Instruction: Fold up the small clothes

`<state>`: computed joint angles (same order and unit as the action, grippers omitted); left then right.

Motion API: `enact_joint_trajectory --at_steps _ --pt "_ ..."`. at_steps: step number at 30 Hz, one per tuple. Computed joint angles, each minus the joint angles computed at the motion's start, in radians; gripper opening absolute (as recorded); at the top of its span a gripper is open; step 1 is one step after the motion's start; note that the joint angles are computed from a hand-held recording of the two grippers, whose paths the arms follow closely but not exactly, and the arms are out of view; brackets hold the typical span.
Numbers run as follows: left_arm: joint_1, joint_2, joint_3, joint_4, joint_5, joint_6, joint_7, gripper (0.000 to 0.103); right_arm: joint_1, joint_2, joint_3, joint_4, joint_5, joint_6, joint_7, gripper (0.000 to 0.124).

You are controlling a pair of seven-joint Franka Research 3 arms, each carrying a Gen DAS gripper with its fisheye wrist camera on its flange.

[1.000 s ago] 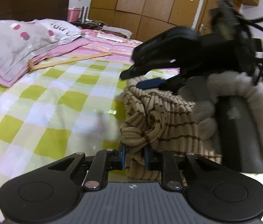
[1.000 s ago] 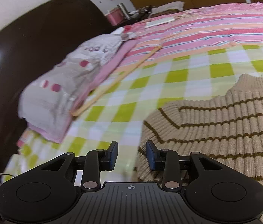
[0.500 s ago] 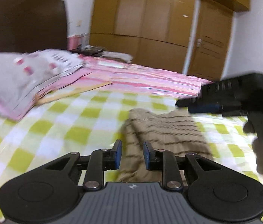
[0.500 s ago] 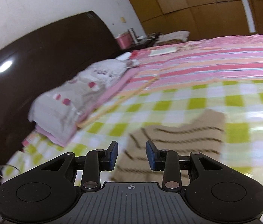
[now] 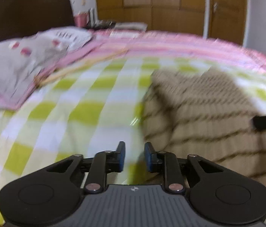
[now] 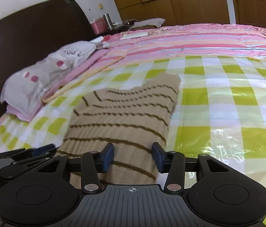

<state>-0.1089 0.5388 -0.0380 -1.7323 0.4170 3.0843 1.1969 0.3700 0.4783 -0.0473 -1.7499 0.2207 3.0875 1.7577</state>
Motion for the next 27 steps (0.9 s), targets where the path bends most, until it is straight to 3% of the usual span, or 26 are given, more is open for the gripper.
enact_joint_trajectory --at_steps 3,5,7,9,11,12,13,15,17,19,21,23,25,27 --pt "0.052 -0.008 -0.049 -0.020 -0.038 0.018 0.012 0.025 -0.054 0.004 0.058 -0.004 0.041 -0.015 -0.021 0.052" --pt "0.126 -0.032 -0.121 -0.051 -0.080 0.091 0.035 0.025 -0.094 -0.001 0.104 -0.009 0.079 -0.011 -0.044 0.052" --pt "0.153 -0.064 -0.142 -0.082 -0.088 0.162 0.033 0.025 -0.104 -0.009 0.117 -0.014 0.098 -0.003 -0.058 0.052" --pt "0.267 -0.071 -0.274 -0.097 -0.073 0.212 0.065 0.028 -0.125 -0.017 0.148 -0.024 0.123 0.018 -0.085 0.052" --pt "0.376 -0.052 -0.415 -0.088 -0.034 0.201 0.094 0.038 -0.126 -0.018 0.153 -0.024 0.138 0.021 -0.097 0.052" --pt "0.414 -0.032 -0.472 -0.074 -0.021 0.178 0.112 0.040 -0.123 -0.017 0.150 -0.022 0.142 0.020 -0.100 0.053" --pt "0.417 -0.008 -0.495 -0.048 -0.023 0.146 0.138 0.043 -0.115 -0.016 0.143 -0.022 0.144 0.019 -0.098 0.053" --pt "0.349 0.020 -0.442 0.001 -0.032 0.096 0.155 0.043 -0.099 -0.015 0.126 -0.022 0.144 0.018 -0.091 0.053" --pt "0.319 0.063 -0.436 0.064 -0.058 0.015 0.184 0.043 -0.111 -0.017 0.140 -0.026 0.156 0.021 -0.100 0.053" --pt "0.247 0.072 -0.355 0.097 -0.063 -0.023 0.173 0.040 -0.124 -0.019 0.152 -0.028 0.166 0.018 -0.113 0.053" --pt "0.150 0.051 -0.230 0.078 -0.034 0.000 0.148 0.039 -0.132 -0.018 0.158 -0.028 0.178 0.015 -0.117 0.053" --pt "0.082 0.031 -0.139 0.050 -0.019 0.031 0.138 0.039 -0.176 -0.015 0.209 -0.032 0.212 0.029 -0.149 0.056" --pt "0.055 0.024 -0.100 0.032 -0.023 0.051 0.134 0.039 -0.207 -0.006 0.248 -0.026 0.241 0.036 -0.179 0.060" --pt "0.070 0.023 -0.113 0.022 -0.042 0.058 0.144 0.040 -0.244 0.017 0.297 -0.002 0.273 0.028 -0.215 0.063"
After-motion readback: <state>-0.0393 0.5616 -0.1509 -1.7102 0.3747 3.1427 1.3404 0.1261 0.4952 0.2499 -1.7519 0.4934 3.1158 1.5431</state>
